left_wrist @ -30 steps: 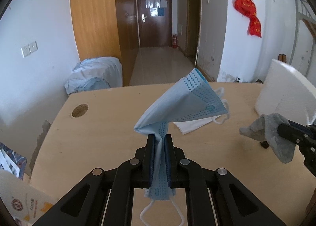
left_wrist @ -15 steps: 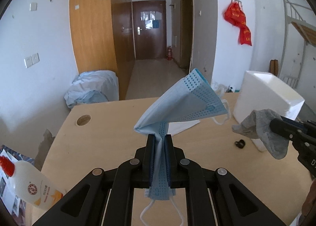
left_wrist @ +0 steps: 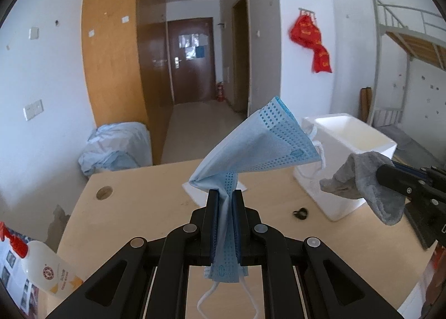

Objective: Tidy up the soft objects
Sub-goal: 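Carry the mask and sock over the foam box with both grippers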

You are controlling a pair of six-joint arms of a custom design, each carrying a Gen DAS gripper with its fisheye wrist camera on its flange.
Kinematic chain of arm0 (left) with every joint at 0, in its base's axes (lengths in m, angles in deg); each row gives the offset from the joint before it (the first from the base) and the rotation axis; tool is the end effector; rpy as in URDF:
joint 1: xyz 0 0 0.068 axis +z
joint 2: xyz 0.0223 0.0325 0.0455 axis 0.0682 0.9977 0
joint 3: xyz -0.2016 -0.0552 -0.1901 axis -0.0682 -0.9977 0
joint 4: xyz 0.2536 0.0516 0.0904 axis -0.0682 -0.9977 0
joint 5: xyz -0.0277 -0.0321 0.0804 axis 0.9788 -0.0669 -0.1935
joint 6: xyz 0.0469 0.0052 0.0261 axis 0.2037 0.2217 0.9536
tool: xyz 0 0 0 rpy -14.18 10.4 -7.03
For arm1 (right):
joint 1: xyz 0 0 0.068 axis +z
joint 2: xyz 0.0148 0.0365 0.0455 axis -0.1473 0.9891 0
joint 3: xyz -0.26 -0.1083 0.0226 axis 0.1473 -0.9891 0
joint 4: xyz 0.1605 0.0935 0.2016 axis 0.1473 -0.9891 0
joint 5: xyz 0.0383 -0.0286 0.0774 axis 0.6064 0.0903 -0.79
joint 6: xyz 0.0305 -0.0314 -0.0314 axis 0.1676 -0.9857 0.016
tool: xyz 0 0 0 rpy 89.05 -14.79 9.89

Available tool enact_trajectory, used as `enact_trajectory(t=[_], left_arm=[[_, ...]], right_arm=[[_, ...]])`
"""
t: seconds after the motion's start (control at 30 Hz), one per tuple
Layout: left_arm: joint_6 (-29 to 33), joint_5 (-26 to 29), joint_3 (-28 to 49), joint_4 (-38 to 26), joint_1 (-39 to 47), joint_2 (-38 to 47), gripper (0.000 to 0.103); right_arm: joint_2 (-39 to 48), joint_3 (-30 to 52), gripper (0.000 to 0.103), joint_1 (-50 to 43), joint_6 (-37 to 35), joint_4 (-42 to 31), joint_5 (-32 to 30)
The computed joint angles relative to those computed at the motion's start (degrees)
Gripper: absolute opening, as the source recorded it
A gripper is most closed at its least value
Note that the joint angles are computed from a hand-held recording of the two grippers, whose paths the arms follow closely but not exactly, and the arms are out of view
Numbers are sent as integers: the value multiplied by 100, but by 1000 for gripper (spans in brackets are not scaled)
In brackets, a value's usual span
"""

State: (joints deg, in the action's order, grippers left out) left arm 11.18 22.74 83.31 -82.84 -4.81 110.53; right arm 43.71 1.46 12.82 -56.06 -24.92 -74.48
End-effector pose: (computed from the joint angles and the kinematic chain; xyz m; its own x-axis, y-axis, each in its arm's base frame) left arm 0.2638 -0.0462 0.2747 -0.4676 0.2111 -0.8583 0.3527 0.9350 0.0378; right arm 0.1858 0.0632 0.2986 -0.4779 0.0111 -0.8783 -0.0661 0.9966 0.0486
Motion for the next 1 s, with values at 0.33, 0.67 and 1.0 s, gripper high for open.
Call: enact_trajectory(t=[0.33, 0.67, 1.0], left_arm=[[-142, -166, 111, 7, -674, 37, 10], [-256, -213, 207, 98, -1114, 297, 10], [-308, -237, 614, 272, -1270, 865, 10]], right_arm=[[-448, 340, 14, -789, -399, -186, -118], [188, 799, 14, -1913, -589, 152, -705], [1301, 808, 14, -2743, -616, 741, -1168]])
